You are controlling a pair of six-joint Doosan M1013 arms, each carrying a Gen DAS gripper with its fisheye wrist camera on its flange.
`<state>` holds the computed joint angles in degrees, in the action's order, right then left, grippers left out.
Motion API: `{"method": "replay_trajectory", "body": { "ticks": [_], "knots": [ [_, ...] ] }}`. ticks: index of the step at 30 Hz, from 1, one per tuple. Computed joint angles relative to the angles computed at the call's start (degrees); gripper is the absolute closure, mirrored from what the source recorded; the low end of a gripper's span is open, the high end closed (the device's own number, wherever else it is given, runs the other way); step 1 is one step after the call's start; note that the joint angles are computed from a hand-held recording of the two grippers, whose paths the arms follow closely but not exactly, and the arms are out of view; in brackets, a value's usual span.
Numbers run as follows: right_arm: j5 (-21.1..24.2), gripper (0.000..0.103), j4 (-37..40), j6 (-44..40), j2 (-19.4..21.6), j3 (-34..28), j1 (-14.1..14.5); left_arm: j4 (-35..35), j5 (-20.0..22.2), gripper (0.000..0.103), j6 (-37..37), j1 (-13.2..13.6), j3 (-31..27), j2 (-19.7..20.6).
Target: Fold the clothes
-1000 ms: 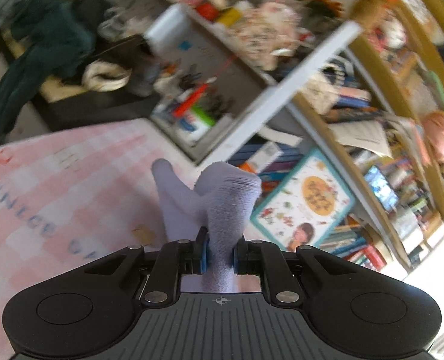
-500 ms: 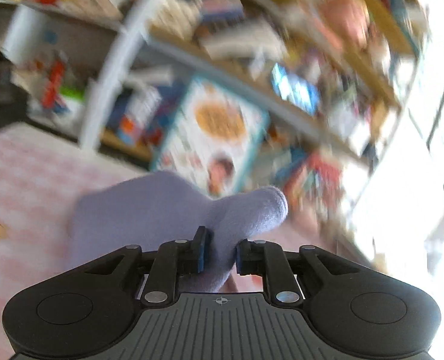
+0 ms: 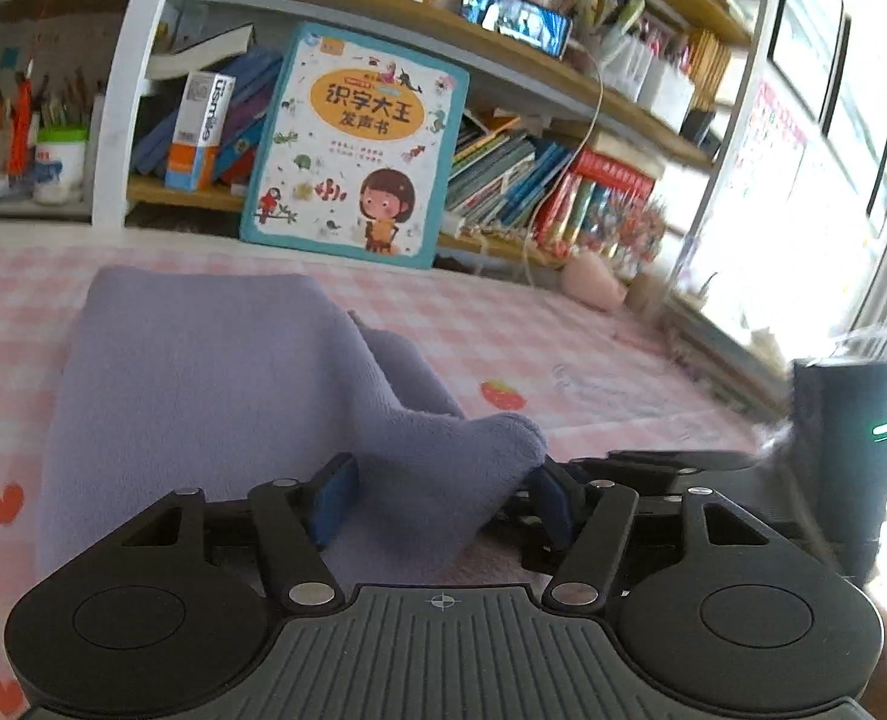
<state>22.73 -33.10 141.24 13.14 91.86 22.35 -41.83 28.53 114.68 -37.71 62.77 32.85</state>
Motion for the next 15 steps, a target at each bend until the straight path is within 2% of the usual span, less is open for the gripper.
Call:
{"method": "replay_trajectory", "body": {
  "ticks": [4,6,7,8,9,11,13,15],
  "knots": [
    [0.2,0.060,0.2,1.0,-0.1,0.1,-0.1,-16.3,4.0,0.038,13.1,2.1,2.8,-1.8],
    [0.6,0.053,-0.9,2.8,-0.1,0.1,-0.1,-20.1,2.9,0.038,18.1,2.8,4.3,-2.8],
    [0.8,0.044,-1.7,4.1,-0.1,0.2,-0.1,-20.8,1.5,0.038,19.8,3.0,4.9,-3.2],
    [0.5,0.033,-2.2,5.2,-0.2,0.5,-0.2,-19.2,-1.5,0.038,19.5,2.8,5.5,-3.8],
    [-0.4,0.029,-2.3,5.8,-0.5,0.8,-0.4,-17.0,-4.8,0.038,18.7,2.7,6.2,-4.3],
    [-2.1,0.028,-2.6,6.8,-0.9,1.6,-0.7,-7.7,-10.3,0.038,12.4,2.2,6.8,-4.7],
    [-2.1,0.028,-6.3,10.4,-1.4,2.2,-0.5,1.2,-13.1,0.038,6.6,1.9,6.9,-4.6],
    [-2.0,0.028,-12.7,18.2,-2.3,2.9,-0.3,8.7,-12.4,0.038,1.6,1.8,6.2,-3.8]
  ]
}}
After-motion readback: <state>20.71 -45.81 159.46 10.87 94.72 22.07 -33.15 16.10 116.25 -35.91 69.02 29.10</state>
